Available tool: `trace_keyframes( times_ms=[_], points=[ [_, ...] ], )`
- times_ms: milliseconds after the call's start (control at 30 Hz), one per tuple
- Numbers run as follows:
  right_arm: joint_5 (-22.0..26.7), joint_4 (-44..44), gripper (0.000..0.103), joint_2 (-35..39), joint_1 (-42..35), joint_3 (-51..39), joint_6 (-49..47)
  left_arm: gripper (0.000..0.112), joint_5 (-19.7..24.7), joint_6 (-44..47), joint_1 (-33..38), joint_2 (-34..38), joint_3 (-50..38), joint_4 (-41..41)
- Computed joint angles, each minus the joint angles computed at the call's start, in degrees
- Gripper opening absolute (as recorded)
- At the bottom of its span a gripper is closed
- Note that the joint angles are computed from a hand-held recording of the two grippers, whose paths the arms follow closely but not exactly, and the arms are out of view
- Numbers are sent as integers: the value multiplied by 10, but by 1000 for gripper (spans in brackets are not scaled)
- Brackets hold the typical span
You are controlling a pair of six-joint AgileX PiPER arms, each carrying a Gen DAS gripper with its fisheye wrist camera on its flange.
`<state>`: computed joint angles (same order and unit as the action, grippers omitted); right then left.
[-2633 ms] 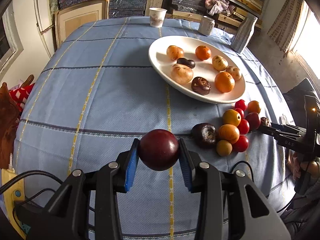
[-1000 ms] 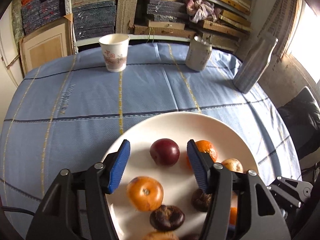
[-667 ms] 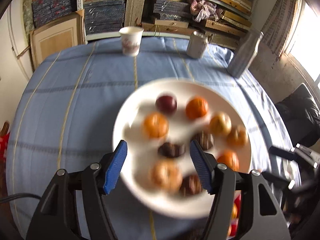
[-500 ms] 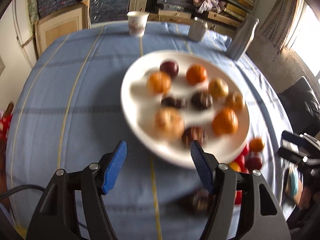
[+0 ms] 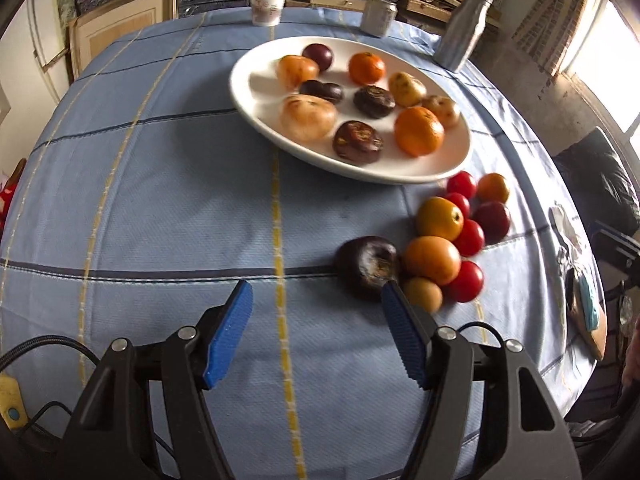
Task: Organize fruits
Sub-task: 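Approach and grasp the dark brown plum with the left tool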
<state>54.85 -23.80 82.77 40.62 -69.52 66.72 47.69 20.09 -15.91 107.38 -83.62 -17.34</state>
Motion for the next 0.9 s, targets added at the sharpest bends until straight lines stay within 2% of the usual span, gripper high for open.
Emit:
trace_keyframes(
  times_ms=[200, 533, 833, 900],
  points=[
    [11, -12, 78, -9, 7, -3, 2, 69, -14, 1, -8, -18, 15, -1],
    [2, 3, 79, -29, 6, 27, 18, 69, -25, -8, -8, -24, 48, 8],
    [28, -4, 80, -42, 11, 36, 30, 69, -31, -29, -23, 16, 12, 34],
    [35, -9, 80, -51, 13, 44, 43, 72, -28, -18, -22, 24, 5, 24]
  ],
)
